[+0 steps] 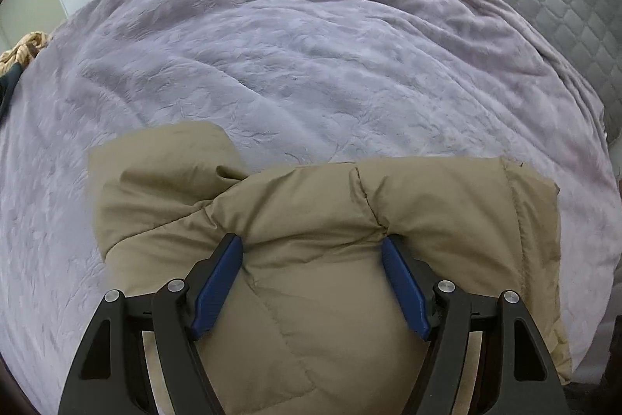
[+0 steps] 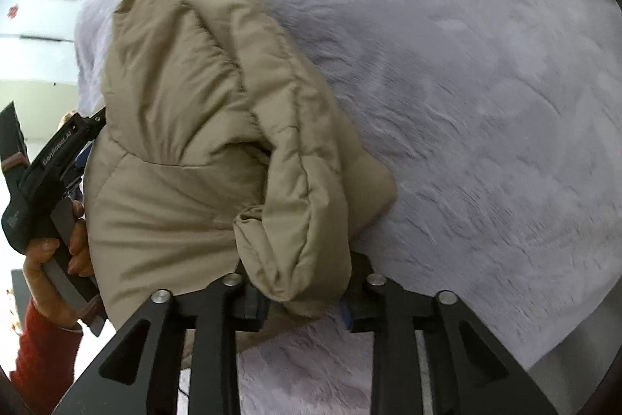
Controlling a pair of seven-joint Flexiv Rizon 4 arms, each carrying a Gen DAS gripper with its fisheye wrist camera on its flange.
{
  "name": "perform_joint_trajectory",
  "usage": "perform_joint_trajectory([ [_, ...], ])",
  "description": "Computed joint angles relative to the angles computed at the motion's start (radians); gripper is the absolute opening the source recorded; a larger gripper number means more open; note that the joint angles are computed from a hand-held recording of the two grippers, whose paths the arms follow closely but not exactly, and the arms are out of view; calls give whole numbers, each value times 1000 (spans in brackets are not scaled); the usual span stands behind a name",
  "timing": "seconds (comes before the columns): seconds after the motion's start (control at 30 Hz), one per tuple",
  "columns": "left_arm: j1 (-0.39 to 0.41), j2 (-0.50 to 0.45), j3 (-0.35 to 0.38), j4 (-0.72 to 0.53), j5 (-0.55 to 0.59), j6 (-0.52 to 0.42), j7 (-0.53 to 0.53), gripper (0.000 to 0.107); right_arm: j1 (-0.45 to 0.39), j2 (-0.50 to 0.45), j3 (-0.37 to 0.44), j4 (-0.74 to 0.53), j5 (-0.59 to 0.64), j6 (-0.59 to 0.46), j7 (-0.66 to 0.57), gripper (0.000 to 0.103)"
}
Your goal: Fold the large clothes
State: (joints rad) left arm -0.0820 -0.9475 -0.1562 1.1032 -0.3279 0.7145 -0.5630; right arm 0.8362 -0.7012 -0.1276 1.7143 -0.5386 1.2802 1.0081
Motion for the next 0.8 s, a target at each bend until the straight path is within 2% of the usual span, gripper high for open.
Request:
perform_joint_trajectory([
  [0.1, -1, -4, 3, -7, 4, -4, -3, 74, -4, 31, 5, 36, 9, 14, 9, 36],
  [0.13, -3, -7, 7, -15, 7, -10, -7, 74, -11, 49, 20, 40, 13, -15, -7, 36],
  [0.3, -5, -12, 10, -22, 13, -7, -18, 74, -61, 149, 142, -6, 32, -353, -126, 36],
  [0.43, -3, -12, 8, -21, 15, -4, -14, 75, -77, 175, 172, -56, -20, -529, -170, 36],
  [0.5, -2, -12, 8, -21, 15, -1, -14, 75, -95, 166, 178, -76, -57, -537, -209, 36],
  [0.63, -4, -12, 12, -22, 20, 3, -15, 76, -129, 128, 195, -96, -73, -458, -285, 36],
  [0.73, -3, -9, 14, -22, 23, 0, -17, 76, -160, 54, 230, -170, 12, -438, -413, 36],
  [0.8, -2, -6, 15, -20, 24, -2, -21, 76, -160, 24, 237, -189, 65, -414, -443, 36],
])
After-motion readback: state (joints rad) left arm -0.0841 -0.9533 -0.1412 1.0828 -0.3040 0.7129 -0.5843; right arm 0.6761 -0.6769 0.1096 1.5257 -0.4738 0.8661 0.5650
